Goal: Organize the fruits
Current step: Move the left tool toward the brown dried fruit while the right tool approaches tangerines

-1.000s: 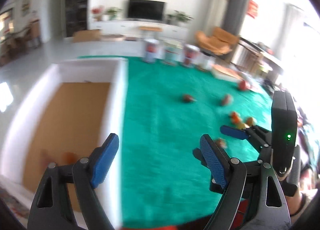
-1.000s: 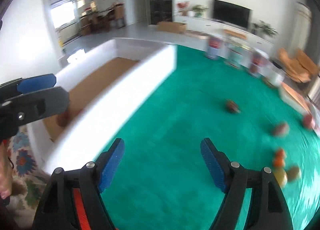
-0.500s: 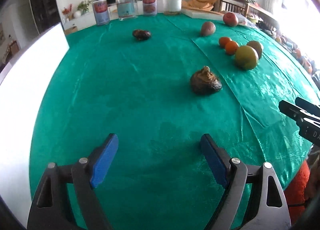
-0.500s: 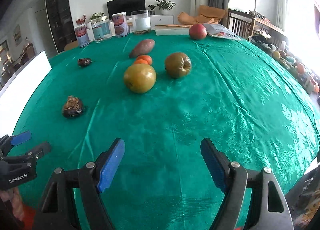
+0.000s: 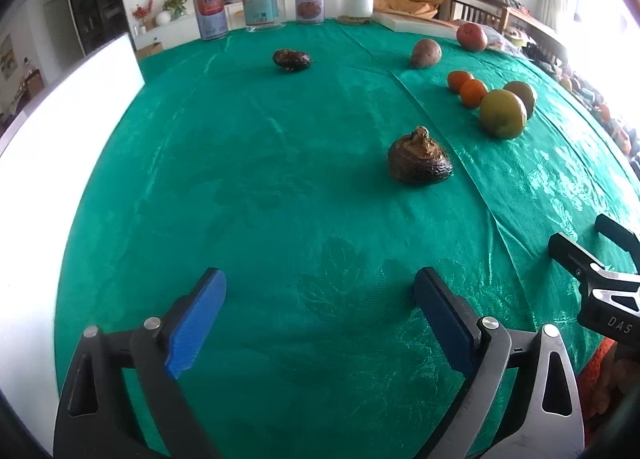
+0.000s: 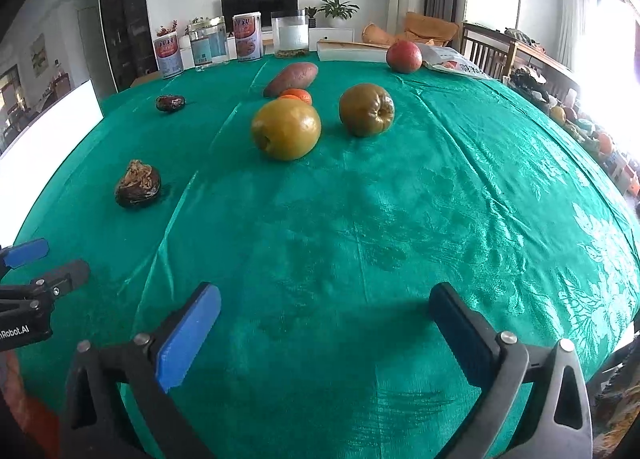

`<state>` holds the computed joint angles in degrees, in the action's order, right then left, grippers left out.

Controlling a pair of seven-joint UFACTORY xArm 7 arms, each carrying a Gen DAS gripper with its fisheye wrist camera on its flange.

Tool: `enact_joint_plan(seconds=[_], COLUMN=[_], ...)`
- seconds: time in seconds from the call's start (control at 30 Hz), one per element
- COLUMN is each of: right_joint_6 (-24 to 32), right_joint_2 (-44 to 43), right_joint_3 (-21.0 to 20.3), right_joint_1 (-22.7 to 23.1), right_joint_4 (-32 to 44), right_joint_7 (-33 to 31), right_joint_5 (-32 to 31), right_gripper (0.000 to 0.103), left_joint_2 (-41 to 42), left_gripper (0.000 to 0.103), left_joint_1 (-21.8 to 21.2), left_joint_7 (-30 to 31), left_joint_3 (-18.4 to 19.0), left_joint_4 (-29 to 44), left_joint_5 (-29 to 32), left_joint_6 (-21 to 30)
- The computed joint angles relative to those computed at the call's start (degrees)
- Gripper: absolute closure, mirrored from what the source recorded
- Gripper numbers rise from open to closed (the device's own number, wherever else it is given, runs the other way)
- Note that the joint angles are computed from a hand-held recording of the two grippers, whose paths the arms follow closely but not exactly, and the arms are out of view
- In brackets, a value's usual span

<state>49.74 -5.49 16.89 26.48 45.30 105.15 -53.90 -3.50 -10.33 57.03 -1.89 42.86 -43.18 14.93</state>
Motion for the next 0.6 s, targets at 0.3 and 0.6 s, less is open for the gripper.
enact_joint_plan(seconds=[0.3,0.6], right_joint_6=[0.1,0.2], right_joint_2=[0.0,0.0], right_joint_3=[0.2,0.1], right_joint_1=[0.2,0.3], right_joint_4=[0.0,0.3], right_joint_7=[0.4,0.2], right_joint_5=[-0.2,0.4], right_gripper=[0.0,0.0], left_joint_2=[0.0,-0.1], left_gripper=[0.006,0.006], left_joint_1=[-0.1,-0.2], left_joint_7=[0.9,2.5], left_joint_3=[0.1,0.1], left_joint_4=[0.0,-0.2], left_joint_5=[-0.8,-3.2], left_joint_6=[-0.1,-0.5])
